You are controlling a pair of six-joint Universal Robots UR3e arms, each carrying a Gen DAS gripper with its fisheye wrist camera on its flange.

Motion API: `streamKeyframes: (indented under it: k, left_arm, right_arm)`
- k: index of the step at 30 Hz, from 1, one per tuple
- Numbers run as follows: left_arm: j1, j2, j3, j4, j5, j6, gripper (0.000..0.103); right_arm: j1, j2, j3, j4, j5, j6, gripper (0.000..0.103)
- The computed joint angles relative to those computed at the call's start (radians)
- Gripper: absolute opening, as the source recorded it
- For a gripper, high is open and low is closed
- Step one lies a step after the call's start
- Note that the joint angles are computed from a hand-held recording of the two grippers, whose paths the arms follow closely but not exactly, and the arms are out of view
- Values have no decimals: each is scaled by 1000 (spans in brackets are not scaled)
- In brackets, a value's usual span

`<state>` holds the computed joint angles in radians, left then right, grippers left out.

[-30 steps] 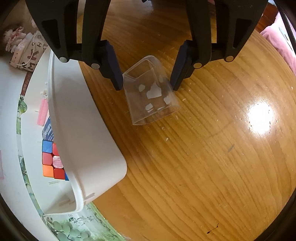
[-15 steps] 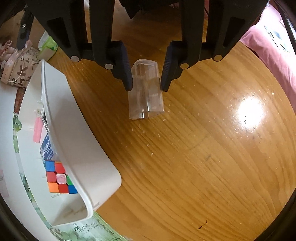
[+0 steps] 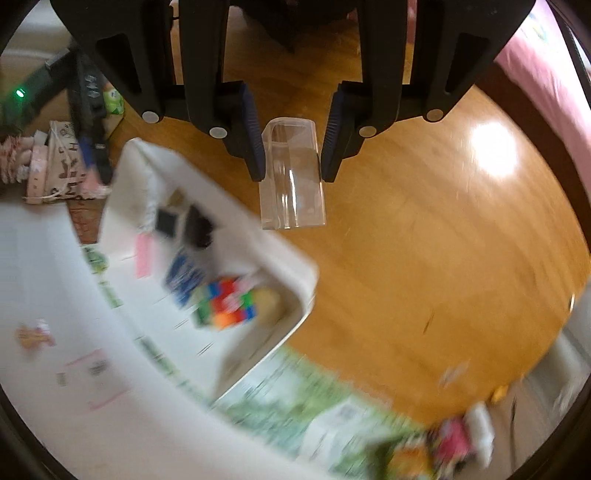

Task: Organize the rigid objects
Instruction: 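Carry the clear box with the left gripper while the right gripper carries the compact over the bin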

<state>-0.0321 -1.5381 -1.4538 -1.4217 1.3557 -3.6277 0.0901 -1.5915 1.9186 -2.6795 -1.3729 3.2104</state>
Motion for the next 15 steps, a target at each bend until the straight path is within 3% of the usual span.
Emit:
streamKeyframes:
  k: [4, 13, 15]
  left_arm:
    - [-42, -29, 30, 127, 55, 31, 33]
    - [-117, -159, 62, 425, 82, 119, 32]
    - [-134, -187, 76, 467, 89, 143, 31]
  right_arm:
    - [-2, 52, -23, -39, 3, 14, 78]
    - [-27, 108, -36, -75, 29, 27, 78]
    - [-26, 117, -37, -85, 29, 22, 82]
